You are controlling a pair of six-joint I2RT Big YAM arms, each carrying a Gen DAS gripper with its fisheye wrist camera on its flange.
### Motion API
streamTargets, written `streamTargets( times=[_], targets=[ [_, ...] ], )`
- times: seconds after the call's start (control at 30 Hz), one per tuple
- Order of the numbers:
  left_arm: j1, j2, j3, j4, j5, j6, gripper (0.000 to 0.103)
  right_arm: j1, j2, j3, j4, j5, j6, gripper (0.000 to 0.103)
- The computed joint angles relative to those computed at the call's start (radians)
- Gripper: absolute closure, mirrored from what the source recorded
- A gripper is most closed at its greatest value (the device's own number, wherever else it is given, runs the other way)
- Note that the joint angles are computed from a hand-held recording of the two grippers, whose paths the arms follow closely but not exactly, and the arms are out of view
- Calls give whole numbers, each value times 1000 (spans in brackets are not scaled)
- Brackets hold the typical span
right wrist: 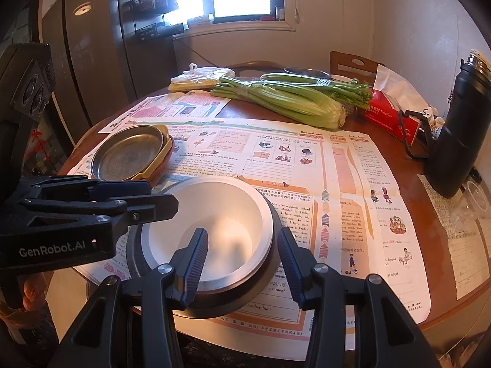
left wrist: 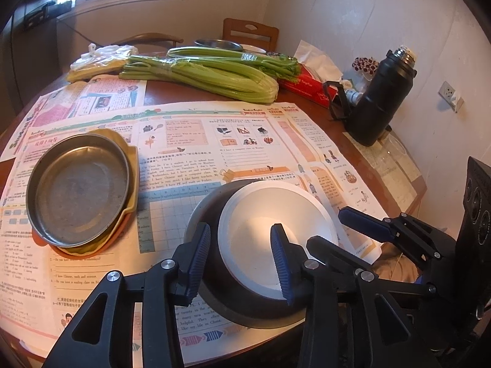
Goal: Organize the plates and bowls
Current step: 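Open the left tool to release the smaller paper bowl, then grasp the steel bowl rim with the left tool and lift the nested bowls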
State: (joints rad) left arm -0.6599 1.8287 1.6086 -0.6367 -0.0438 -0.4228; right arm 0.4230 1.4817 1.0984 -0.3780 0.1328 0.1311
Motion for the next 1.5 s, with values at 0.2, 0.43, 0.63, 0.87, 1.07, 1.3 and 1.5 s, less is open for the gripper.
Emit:
streamTargets(
  times=[0.2, 0.43, 0.63, 0.87, 1.07, 1.3, 1.5],
  targets=[
    [3, -21, -22, 22, -6, -2, 57, 6, -10, -4, 15, 13, -1, 55],
    [8, -31, -33, 32, -12, -4, 51, 16, -21, -10, 41, 7, -22, 55],
    [16, -36, -43, 39, -21, -10, 50, 18, -16, 2, 46, 22, -26, 52],
    [31, -24, -40, 26, -6, -30, 47, -9, 1, 24, 26, 13, 6, 49],
    [35, -10, -34, 19, 14, -37, 46, -36, 19, 34, 2, -23, 55, 49],
    [32, 16, -13, 1, 45, -34, 46, -60, 39, 36, -17, -80, 104, 48],
    [34, 45, 10, -33, 53, -49, 46, -69, 50, 32, -25, -98, 111, 48]
  ],
)
